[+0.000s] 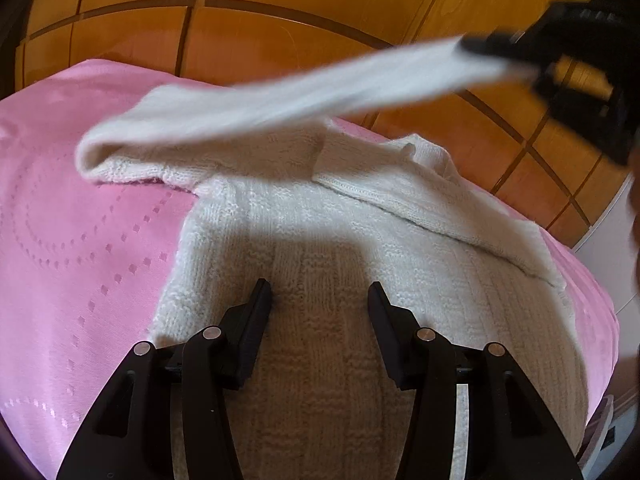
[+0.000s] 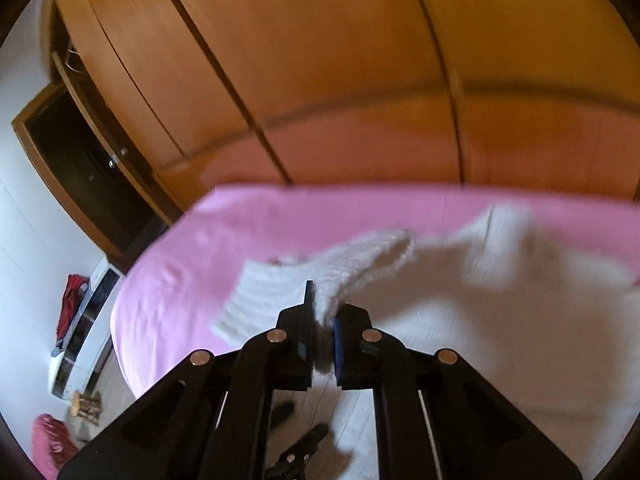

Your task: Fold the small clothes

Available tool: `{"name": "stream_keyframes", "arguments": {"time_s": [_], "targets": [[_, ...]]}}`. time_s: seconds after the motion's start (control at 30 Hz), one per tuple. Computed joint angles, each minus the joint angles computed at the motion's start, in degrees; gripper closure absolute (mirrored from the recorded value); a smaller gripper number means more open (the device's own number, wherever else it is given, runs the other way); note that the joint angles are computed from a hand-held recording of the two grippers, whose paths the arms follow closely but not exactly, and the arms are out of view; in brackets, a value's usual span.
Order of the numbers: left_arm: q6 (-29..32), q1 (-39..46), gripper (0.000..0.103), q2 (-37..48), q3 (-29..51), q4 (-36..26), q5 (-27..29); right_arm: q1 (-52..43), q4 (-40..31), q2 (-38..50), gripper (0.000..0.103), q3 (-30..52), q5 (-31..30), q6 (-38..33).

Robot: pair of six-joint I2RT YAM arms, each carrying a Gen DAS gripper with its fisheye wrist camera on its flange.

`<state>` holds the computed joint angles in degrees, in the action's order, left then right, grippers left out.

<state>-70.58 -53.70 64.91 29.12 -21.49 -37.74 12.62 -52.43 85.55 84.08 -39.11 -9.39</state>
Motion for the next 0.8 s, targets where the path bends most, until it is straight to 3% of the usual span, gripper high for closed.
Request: {"name": "stream_keyframes", "arguments": {"time_s": [0.1,0.3,0.8], "targets": [[0.13,0.18,0.053,0.05,-0.07,0.29,0.19,-3.38,-2.03,1.58,0.097,5.16,-0.9,-1.31],[0.74,0.94,0.053,-0.34,-0.63,1.11,0.79,-10.46,-2.71,4.02,0.097,6.98,-1.84,-2.87],[0.64,0.77,0.054,1.39,0.87,-0.72,0.48,-26.84,5.37,14.69,0.097,0.64,6.0,-2.03]]}}
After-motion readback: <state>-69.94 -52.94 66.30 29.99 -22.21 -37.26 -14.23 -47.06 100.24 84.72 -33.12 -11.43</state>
